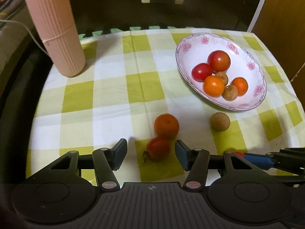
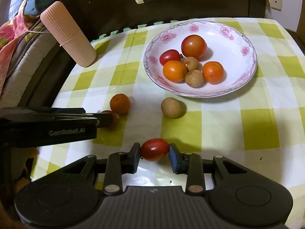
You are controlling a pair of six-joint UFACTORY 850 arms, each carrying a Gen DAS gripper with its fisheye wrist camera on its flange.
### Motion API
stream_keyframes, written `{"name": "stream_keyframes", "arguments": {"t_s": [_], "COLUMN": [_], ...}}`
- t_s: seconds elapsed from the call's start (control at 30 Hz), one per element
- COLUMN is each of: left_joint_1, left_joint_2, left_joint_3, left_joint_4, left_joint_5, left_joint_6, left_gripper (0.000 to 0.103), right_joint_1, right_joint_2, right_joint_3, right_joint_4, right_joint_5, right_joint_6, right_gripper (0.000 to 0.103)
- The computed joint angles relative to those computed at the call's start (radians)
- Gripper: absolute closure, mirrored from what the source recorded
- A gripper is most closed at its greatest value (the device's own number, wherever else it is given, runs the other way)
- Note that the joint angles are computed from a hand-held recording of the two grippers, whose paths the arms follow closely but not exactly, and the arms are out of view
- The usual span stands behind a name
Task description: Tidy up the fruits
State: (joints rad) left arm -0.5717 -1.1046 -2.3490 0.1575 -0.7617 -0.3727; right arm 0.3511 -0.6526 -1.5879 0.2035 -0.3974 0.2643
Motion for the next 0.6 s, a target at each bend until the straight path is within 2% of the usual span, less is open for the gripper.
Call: {"name": "stream_keyframes", "arguments": {"t_s": [0.13, 0.37, 0.6], "left_joint_1": [0.001, 0.002, 0.006], "left_joint_2": [-0.051, -0.050, 0.003], "left_joint_3": [-0.076, -0.078, 0.008], "left_joint_4": [-0.016, -0.026, -0.077], "left_joint_5": [-0.057, -0.046, -0.019], "left_joint_6": [0.019, 0.028, 0.055], "left_gripper": [0.052, 0.065, 0.067], "right_joint_1": [-0.006, -0.009, -0.009], "right_joint_2": [0.005, 0.004, -0.001], "right_joint_3": [0.009, 0.009, 0.005], "right_joint_4": [0.004, -0.009, -0.032], "right_joint_5": [0.000, -0.006, -0.017], "right_joint_6": [0.005, 0.023, 0.047], "right_gripper": [0.072, 0.072, 0.072]}}
